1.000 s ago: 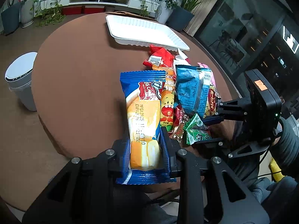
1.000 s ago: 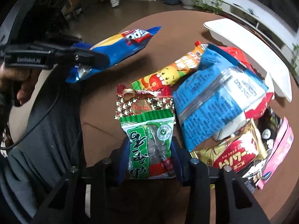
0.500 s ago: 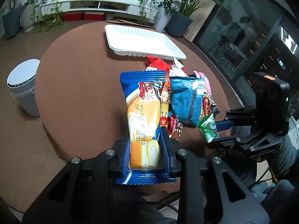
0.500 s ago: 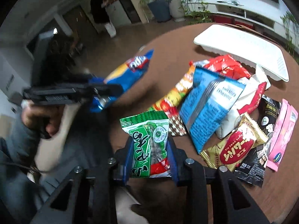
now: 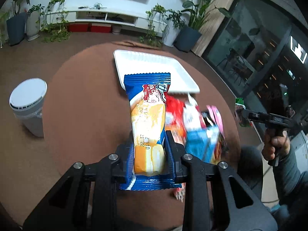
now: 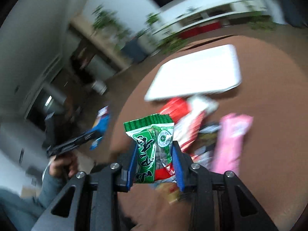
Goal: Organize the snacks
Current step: 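Carry the cake bar and seaweed pack into the white tray and release both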
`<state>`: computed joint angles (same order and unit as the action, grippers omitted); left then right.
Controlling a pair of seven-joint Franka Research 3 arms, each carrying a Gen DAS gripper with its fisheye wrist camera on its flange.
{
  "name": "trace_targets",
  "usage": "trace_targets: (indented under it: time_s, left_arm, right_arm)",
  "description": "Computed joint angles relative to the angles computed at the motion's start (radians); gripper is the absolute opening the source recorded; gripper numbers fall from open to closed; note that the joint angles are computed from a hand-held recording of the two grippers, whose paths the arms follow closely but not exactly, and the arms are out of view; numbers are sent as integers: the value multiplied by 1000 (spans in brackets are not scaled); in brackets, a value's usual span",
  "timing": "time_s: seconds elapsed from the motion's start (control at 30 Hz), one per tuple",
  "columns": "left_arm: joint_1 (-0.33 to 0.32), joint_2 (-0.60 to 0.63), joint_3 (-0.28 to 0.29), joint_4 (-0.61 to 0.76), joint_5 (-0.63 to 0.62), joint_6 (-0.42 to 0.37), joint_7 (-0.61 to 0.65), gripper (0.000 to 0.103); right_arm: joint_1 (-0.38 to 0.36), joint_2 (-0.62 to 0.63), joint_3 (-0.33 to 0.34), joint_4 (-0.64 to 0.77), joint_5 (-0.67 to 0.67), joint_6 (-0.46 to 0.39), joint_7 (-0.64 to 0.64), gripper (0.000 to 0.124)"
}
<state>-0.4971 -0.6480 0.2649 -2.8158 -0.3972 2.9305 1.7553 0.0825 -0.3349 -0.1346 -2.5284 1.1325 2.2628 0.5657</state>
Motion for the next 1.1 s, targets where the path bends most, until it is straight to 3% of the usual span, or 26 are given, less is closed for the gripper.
trace_targets:
  time_s: [0.1, 0.2, 0.3, 0.4, 0.6, 0.73, 1.1]
  left_arm:
    - [-26, 105, 48, 105, -15, 1, 41, 27]
    - [-30, 251, 60, 251, -45, -15, 90, 26]
    - [-22, 382, 56, 390, -92, -52, 129, 27]
    - [-13, 541, 47, 556, -132, -110, 171, 27]
    - [44, 790, -25, 809, 20, -211, 40, 27]
    - [48, 884, -46, 883, 168, -234, -76, 27]
    - [120, 979, -153, 937, 339, -259, -201, 27]
  right_arm:
    - [-39, 133, -7, 117, 7, 112, 91, 37]
    - [-57, 239, 17, 216, -13, 235, 180, 37]
    - [-61, 338, 40, 331, -1, 270, 203, 37]
    - [-58, 439, 78, 449, -31, 230, 225, 37]
    - [-38, 543, 142, 559, -183, 189, 287, 37]
    - [-8, 614, 160, 611, -311, 219, 365, 38]
    - [24, 653, 178, 602, -517, 314, 481, 42]
